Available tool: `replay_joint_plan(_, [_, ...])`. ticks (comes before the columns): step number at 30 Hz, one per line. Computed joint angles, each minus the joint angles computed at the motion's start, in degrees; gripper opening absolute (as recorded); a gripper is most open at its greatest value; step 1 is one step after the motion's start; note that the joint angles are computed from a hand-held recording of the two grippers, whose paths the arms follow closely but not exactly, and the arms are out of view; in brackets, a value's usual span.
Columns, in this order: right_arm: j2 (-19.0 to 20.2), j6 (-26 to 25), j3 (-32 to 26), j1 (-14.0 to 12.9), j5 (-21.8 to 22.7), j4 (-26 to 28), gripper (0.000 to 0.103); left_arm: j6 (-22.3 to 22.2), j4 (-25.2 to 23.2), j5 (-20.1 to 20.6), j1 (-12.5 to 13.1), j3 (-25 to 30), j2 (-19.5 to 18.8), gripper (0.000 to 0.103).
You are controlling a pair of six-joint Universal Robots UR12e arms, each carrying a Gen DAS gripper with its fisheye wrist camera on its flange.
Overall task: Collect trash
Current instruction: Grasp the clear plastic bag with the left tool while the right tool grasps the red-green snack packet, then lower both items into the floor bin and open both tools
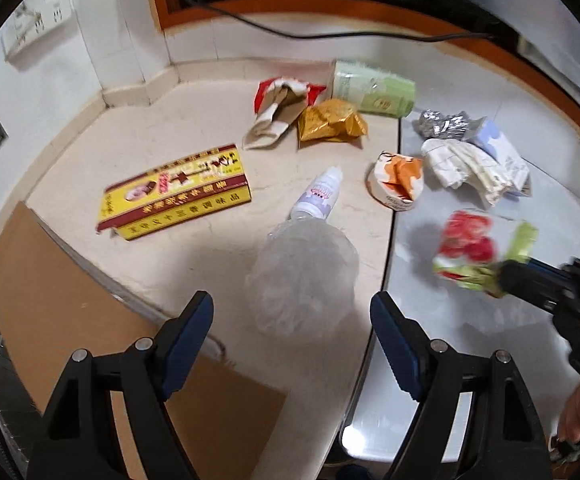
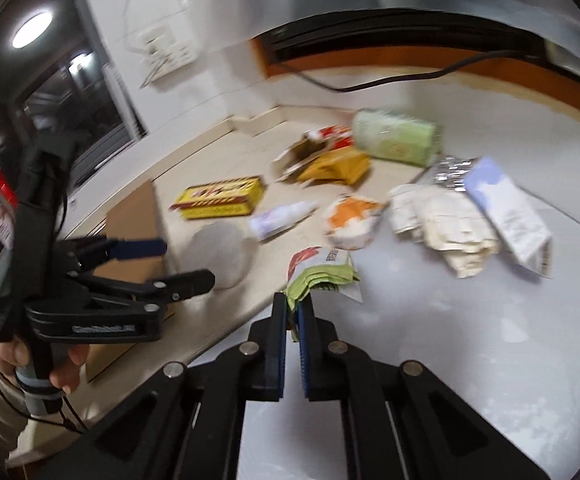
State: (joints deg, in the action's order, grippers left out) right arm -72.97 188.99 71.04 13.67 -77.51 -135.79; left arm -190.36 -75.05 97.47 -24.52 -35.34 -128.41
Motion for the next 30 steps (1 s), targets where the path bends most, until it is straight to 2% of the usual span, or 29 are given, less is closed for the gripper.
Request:
replay_joint_plan(2, [-0.31, 0.46, 0.54, -0.08, -0.70, -0.43, 0.005, -1.58, 0.00, 0.03, 0.08, 0.73, -0.84, 0.076])
replay_joint_plan(3, [-0.47, 0.62, 0.84, -0.07, -1.14, -0.67, 0.005, -2.23, 0.45, -0.38, 0.16, 0.67, -0.98, 0.062])
replay_joint_plan(4, [-0.61, 0.66, 1.15, -0.05, -1.23, -1.02, 0.005, -2.57, 0.13, -0.96, 0.26, 0.95, -1.17, 0.043])
replay_joint_plan(6, [-0.92, 0.71, 1.70, -0.10, -0.89, -1.20, 0.005, -3.57, 0.15, -1.61, 0.33, 0.96, -1.29, 0.038])
replay_joint_plan(9, [-1.51, 1.25, 2.52, -0.19, -0.39, -1.80, 0.005, -3.54, 2.00, -0.98, 0.04, -0.28, -0.57, 0.025])
replay_joint_plan(15, [-3.55, 1.62, 4.59, 0.20, -0.28, -4.00, 0.005, -2.56, 6.73, -0.15, -1.13, -4.58, 2.84, 0.023])
replay_joint_plan(23, [-8.72, 0.98, 9.86, 1.93, -0.89, -8.03, 0.005, -2.15, 13.64, 0.53, -3.29, -15.96, 11.50, 0.023])
replay_joint_plan(27, [-11.66, 1.00, 13.18, 2.80, -0.65, -8.99, 0.005, -4.14, 16.13, 0.63, -4.42, -21.90, 15.66, 0.023])
replay_joint_plan(30, [-13.51, 0.71, 15.31, 3.63, -0.83, -8.40, 0.005, -5.33, 18.77, 2.53, -5.69, -27.05, 18.76, 0.023])
